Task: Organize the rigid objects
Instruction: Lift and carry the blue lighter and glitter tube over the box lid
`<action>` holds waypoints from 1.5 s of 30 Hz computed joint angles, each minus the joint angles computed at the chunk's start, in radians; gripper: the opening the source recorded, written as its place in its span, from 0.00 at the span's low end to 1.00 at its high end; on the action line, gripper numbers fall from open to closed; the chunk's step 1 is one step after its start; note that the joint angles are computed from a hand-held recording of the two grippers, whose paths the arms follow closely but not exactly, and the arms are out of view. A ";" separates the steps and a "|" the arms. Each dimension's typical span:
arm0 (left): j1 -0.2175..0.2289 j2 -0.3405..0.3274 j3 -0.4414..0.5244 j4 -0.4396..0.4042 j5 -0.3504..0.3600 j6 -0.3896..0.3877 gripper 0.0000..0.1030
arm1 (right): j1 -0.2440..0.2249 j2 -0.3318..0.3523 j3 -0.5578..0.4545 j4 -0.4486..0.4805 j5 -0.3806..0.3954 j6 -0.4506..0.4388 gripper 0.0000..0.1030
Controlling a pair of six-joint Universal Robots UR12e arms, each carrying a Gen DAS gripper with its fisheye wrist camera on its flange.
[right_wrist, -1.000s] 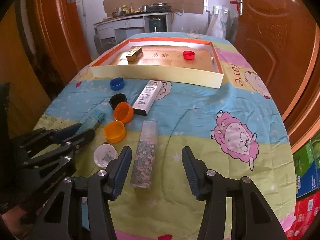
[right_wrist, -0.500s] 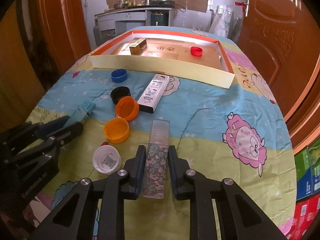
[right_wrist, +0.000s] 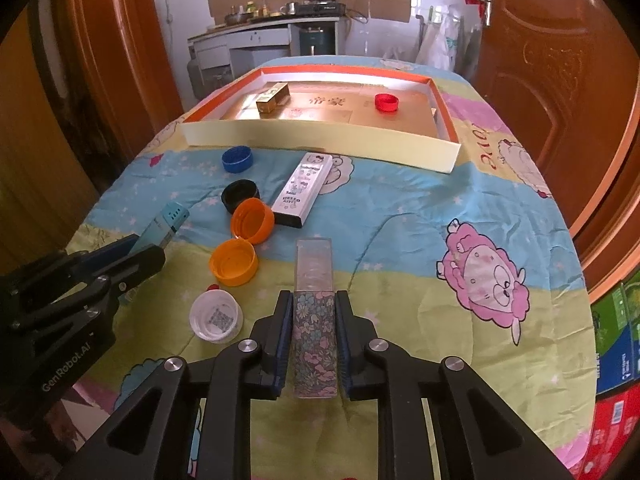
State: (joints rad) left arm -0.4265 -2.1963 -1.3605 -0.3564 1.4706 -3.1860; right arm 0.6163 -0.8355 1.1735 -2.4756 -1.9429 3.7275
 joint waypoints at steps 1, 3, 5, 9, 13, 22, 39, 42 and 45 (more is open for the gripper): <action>0.000 0.001 -0.001 0.001 -0.001 0.001 0.22 | 0.000 -0.001 0.001 0.000 -0.002 -0.001 0.20; 0.000 0.002 -0.002 0.004 0.000 0.001 0.22 | 0.001 -0.003 0.004 -0.002 -0.001 0.000 0.20; 0.000 0.004 -0.004 0.007 -0.003 0.000 0.22 | 0.001 -0.005 0.006 -0.004 -0.002 0.001 0.20; -0.001 0.009 -0.009 0.015 -0.004 0.000 0.22 | 0.002 -0.012 0.015 -0.020 -0.006 0.001 0.20; -0.001 0.013 -0.012 0.023 -0.006 -0.002 0.22 | 0.003 -0.020 0.025 -0.034 -0.012 0.000 0.20; 0.000 0.020 -0.014 0.043 -0.011 -0.002 0.22 | 0.005 -0.033 0.038 -0.066 -0.025 0.000 0.20; -0.002 0.000 0.057 0.024 -0.018 0.052 0.22 | -0.008 -0.044 0.024 -0.097 -0.063 -0.047 0.20; -0.001 -0.010 0.081 0.011 -0.030 0.055 0.22 | -0.011 -0.044 0.020 -0.104 -0.070 -0.062 0.20; -0.001 -0.021 0.107 0.000 -0.040 0.060 0.22 | -0.015 -0.044 0.015 -0.108 -0.074 -0.073 0.20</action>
